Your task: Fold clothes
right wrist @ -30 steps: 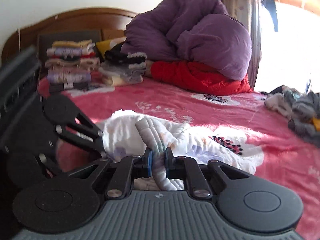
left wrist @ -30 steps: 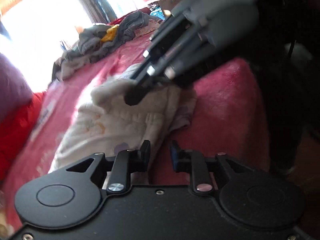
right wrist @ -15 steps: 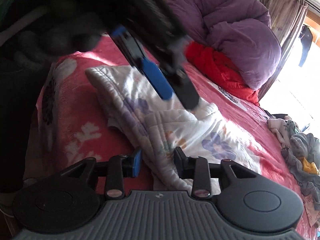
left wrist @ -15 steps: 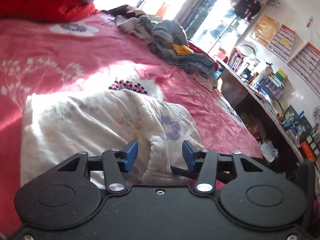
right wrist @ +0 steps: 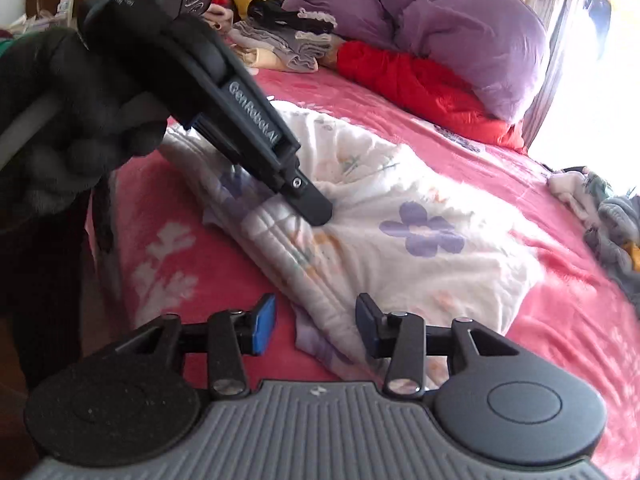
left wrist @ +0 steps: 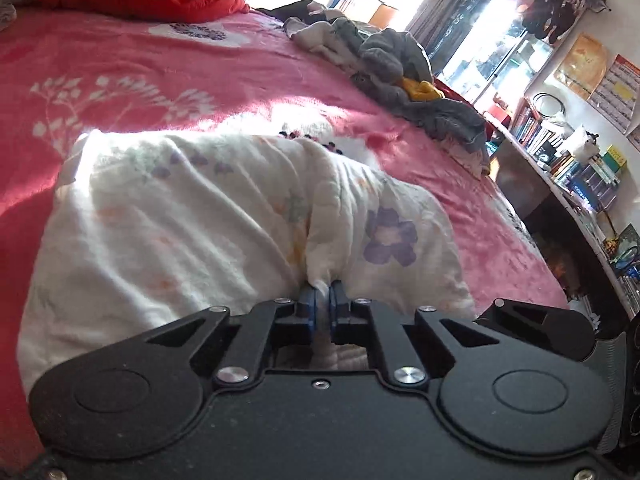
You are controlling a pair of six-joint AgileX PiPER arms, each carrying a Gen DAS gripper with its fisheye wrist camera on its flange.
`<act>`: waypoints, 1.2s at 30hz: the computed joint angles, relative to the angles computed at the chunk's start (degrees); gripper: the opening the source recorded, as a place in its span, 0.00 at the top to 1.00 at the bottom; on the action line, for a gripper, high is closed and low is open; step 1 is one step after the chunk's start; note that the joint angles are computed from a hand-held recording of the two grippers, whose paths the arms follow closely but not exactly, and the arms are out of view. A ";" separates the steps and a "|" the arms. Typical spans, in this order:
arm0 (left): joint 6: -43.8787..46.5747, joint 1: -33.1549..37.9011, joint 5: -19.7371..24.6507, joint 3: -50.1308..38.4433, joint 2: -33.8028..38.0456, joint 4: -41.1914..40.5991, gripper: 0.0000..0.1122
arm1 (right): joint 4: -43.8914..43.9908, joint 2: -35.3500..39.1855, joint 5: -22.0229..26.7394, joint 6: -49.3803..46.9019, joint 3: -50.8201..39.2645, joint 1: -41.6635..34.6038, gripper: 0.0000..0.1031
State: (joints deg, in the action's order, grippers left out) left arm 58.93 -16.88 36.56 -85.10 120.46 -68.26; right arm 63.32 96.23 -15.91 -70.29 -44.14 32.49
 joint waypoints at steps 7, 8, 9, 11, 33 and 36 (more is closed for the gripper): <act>8.94 3.86 2.64 1.55 -3.45 -7.67 0.94 | -24.96 -7.30 -6.24 29.14 7.79 -2.58 0.59; 10.51 4.27 3.74 0.89 -3.01 -10.32 0.94 | -26.14 -7.30 -7.91 31.71 8.23 -3.00 0.59; 11.93 4.47 4.88 0.09 -2.34 -12.96 0.94 | -26.90 -7.14 -9.30 33.72 8.45 -3.42 0.59; 14.29 4.04 7.67 -1.59 -0.29 -16.95 0.94 | -27.00 -5.80 -9.90 35.32 7.55 -4.36 0.59; 5.85 12.36 -3.38 5.03 -3.97 -7.60 0.80 | -24.65 -0.24 -13.95 29.54 3.02 -0.95 0.57; 8.99 6.63 -10.82 7.46 -4.42 1.58 0.80 | -23.46 2.62 -12.14 26.91 -0.64 -0.50 0.55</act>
